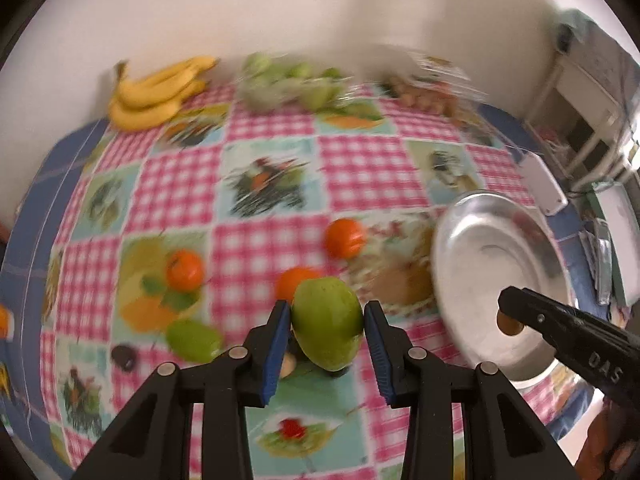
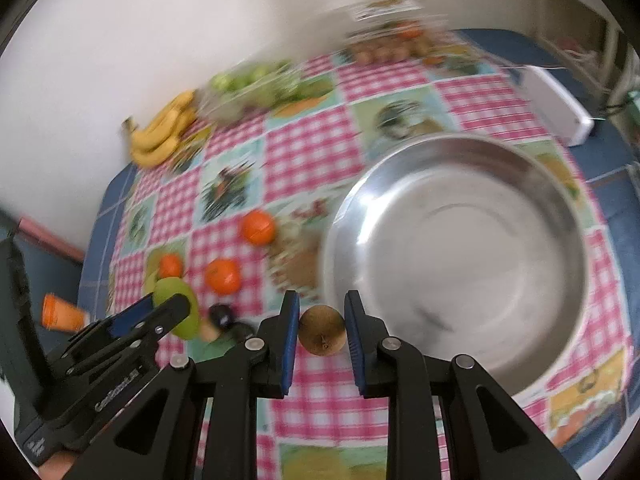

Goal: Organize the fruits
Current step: 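Carry kiwi and mango over the steel bowl and release both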

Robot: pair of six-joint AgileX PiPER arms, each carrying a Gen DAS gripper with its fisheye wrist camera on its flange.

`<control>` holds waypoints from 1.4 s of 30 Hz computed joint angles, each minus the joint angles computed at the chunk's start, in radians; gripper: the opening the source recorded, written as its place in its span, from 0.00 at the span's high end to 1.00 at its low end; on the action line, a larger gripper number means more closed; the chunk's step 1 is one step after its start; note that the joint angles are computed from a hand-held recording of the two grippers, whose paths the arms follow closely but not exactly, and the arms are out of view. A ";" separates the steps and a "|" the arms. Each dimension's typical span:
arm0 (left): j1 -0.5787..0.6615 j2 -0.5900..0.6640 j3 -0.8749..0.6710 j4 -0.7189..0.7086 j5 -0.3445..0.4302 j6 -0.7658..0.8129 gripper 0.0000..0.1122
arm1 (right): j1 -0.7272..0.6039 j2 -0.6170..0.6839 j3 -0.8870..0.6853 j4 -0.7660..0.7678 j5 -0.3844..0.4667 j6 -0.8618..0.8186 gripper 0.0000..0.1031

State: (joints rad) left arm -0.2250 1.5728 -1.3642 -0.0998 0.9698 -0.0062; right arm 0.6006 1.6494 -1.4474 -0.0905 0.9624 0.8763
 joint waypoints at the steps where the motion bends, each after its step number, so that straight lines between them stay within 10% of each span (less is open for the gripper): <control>1: -0.025 0.011 -0.014 0.006 -0.003 -0.004 0.64 | -0.008 -0.007 0.004 -0.021 0.014 0.018 0.77; 16: -0.277 0.165 -0.149 0.061 -0.066 -0.062 0.64 | -0.193 -0.095 0.151 -0.088 0.014 0.097 0.77; 42: -0.332 0.237 -0.160 0.072 -0.079 -0.078 0.63 | -0.246 -0.036 0.175 -0.033 -0.011 0.057 0.76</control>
State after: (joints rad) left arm -0.5570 1.8093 -1.5246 -0.0278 0.8910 -0.0847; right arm 0.3543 1.6136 -1.2719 -0.1232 0.9512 0.9335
